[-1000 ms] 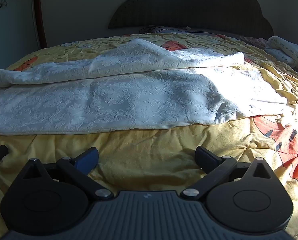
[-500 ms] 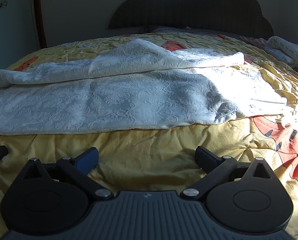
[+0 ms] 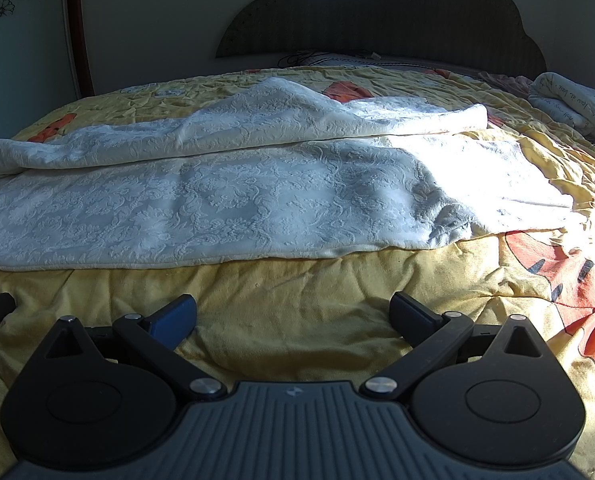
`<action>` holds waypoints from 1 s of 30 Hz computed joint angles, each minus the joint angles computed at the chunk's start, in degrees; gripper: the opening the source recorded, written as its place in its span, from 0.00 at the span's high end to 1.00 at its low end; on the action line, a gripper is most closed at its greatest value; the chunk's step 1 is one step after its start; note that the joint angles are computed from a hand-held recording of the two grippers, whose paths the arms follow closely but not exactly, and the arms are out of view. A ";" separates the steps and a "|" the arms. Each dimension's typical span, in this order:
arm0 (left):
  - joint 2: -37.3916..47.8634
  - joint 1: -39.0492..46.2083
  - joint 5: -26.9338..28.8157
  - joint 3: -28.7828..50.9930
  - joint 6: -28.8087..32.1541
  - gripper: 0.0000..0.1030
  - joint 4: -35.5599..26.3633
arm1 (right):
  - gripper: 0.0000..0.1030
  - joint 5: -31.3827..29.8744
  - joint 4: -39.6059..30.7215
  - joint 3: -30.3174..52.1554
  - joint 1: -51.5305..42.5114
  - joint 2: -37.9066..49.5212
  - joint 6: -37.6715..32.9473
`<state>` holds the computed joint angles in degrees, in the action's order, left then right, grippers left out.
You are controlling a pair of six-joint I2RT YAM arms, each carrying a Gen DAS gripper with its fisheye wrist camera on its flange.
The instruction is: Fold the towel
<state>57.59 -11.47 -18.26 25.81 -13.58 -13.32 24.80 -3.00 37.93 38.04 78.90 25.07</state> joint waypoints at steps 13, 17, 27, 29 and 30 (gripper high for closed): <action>-1.28 -0.55 0.19 -0.77 -0.30 0.01 -0.19 | 0.00 -0.02 -0.03 -0.03 -0.01 -0.06 -0.01; -1.66 -0.90 -0.06 -0.91 -0.58 0.01 -0.48 | 0.00 -0.02 -0.03 -0.03 -0.01 -0.06 -0.01; -2.15 -1.30 -0.62 -1.06 -1.07 0.01 -0.81 | 0.00 -0.02 -0.01 -0.05 -0.01 -0.06 0.01; -2.25 -1.15 -0.46 -1.06 -0.97 0.01 -0.87 | 0.00 -0.02 -0.01 -0.05 -0.01 -0.06 0.01; -2.25 -1.15 -0.46 -1.06 -0.97 0.01 -0.87 | 0.00 -0.02 -0.01 -0.05 -0.01 -0.06 0.01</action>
<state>55.34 -12.62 -18.72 24.75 -14.55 -14.18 24.78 -3.00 37.88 38.03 78.84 25.07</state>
